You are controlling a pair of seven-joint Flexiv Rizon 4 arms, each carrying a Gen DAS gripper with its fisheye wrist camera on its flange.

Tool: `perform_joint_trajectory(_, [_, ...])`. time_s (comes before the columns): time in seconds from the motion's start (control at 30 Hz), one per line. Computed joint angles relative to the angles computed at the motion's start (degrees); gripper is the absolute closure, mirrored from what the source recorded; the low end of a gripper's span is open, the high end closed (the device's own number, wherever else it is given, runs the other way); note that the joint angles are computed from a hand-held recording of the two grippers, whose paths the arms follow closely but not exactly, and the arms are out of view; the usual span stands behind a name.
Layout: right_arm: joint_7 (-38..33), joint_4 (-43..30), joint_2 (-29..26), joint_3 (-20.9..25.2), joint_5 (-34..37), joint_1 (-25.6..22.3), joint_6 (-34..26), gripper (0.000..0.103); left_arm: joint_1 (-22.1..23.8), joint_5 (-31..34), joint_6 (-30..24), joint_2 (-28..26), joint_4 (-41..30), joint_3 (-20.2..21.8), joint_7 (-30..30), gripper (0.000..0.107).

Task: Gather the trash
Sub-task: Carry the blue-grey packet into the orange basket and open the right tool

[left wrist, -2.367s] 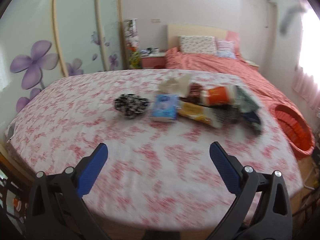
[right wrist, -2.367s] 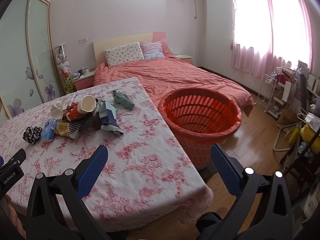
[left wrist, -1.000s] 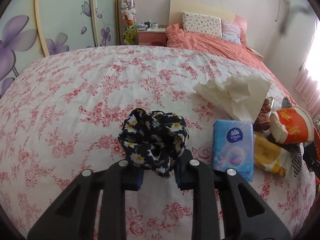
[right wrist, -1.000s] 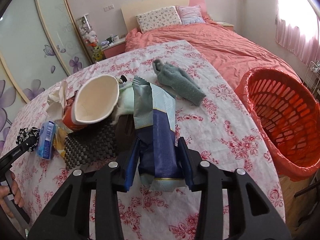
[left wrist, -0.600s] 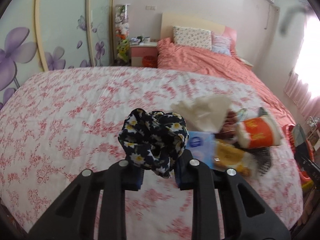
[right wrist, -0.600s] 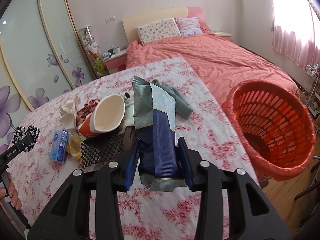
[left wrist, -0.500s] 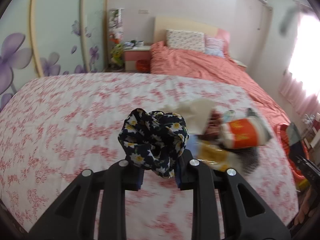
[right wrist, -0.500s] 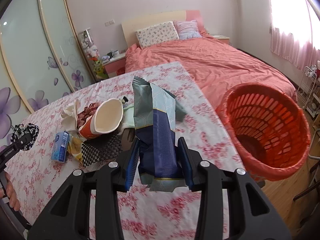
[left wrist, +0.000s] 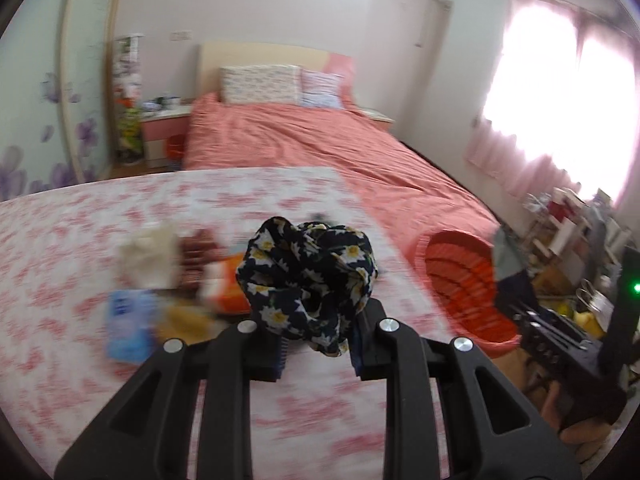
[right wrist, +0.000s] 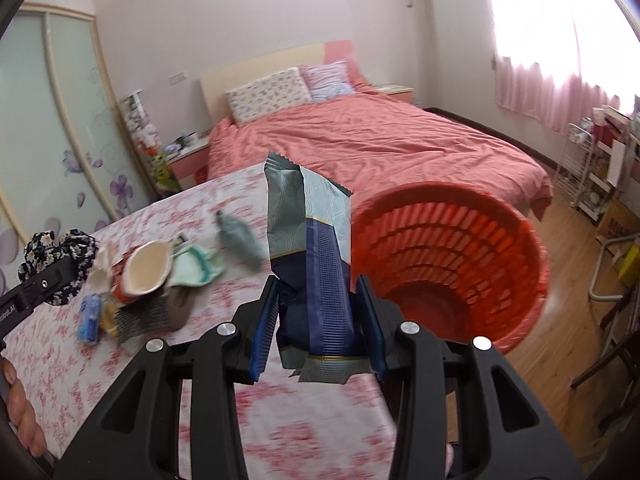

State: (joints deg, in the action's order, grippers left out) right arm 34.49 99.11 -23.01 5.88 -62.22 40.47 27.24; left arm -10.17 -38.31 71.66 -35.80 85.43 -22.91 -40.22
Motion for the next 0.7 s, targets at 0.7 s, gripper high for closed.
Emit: perform_joint_trajectory(0.7, [15.40, 16.73, 9.64, 1.99, -7.20, -10.15, 6.04, 0.063, -17.73, 12.22, -14.23, -17.82, -27.00, 4.01, -7.45, 0.079])
